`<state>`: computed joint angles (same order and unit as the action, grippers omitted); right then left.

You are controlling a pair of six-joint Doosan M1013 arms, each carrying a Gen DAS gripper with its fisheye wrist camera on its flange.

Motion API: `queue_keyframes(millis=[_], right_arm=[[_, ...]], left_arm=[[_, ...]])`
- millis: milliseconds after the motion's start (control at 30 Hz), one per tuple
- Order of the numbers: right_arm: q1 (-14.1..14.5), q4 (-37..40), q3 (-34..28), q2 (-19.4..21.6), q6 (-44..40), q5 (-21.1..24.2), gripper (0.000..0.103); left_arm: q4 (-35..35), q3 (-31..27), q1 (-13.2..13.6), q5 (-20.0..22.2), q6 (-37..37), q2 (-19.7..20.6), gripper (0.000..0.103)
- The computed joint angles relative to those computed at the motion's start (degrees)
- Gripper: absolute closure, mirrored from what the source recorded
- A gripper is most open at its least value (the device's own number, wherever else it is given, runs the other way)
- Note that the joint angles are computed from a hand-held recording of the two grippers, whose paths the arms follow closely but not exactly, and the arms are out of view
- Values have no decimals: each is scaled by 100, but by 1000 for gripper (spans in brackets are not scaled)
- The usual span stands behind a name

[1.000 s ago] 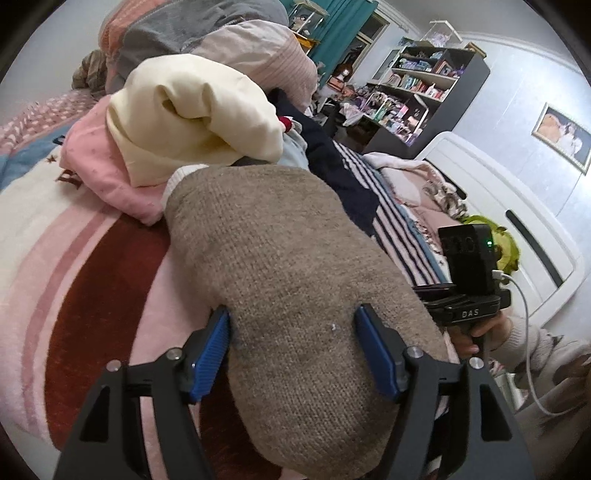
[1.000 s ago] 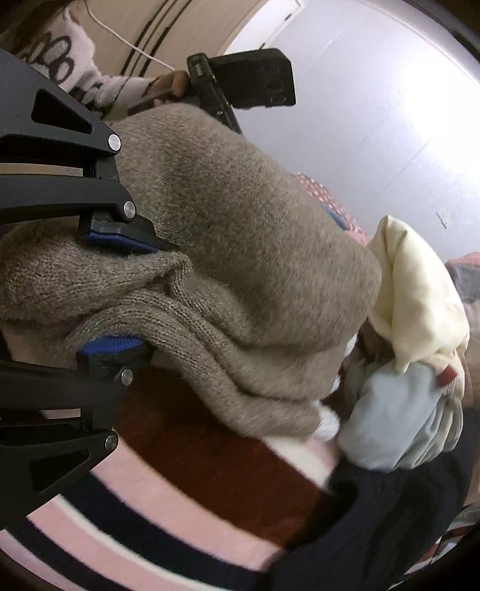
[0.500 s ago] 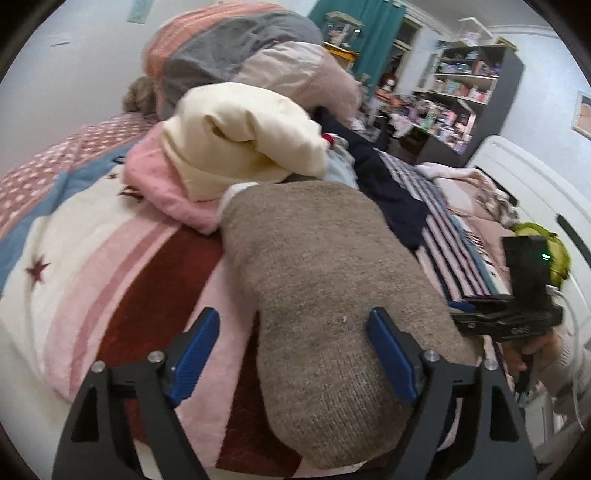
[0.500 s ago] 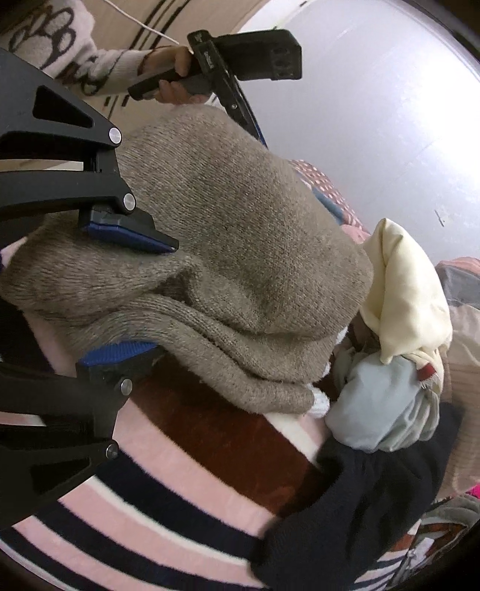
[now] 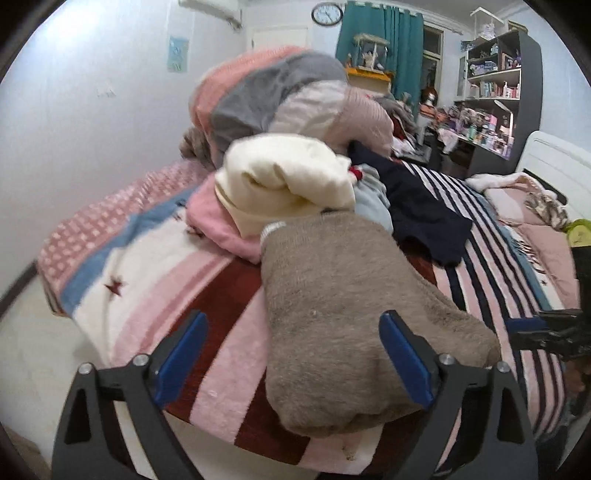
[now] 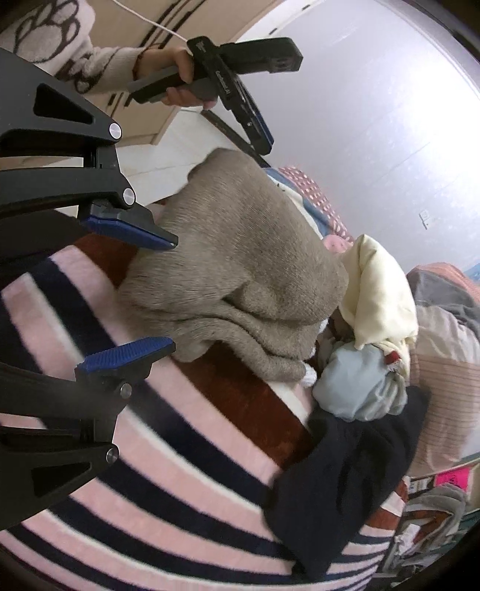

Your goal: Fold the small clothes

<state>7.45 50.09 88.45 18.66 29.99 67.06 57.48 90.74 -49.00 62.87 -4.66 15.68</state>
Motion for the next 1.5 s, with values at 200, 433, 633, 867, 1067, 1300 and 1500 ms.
queue_keyframes(millis=[200, 433, 633, 867, 1067, 1300, 1500], right_arm=[[-365, 275, 523, -440, -567, -381, 51], [-936, 871, 1477, -1192, -1664, -1569, 47], [-1535, 1785, 2139, -1800, -2699, -2278, 38], [-2054, 3119, 2717, -2308, -3973, -2957, 17], [-2240, 3677, 2939, -2472, -4328, -3132, 1], [-2326, 3817, 3011, -2549, -4286, -3059, 1], [-2325, 3900, 3043, -2599, -4350, -3003, 1]], left_arm=[[561, -578, -467, 926, -121, 392, 6], [1314, -1415, -974, 1120, -205, 1011, 2], [2018, -2189, -1330, 1029, -123, 1552, 2], [2268, -2982, -1590, 1148, 224, 2035, 1], [2374, -3196, -1745, 1237, 433, 2145, 1], [2386, -3169, -1795, 1266, 430, 2129, 1], [2341, -3036, -1793, 1293, 316, 2055, 1]])
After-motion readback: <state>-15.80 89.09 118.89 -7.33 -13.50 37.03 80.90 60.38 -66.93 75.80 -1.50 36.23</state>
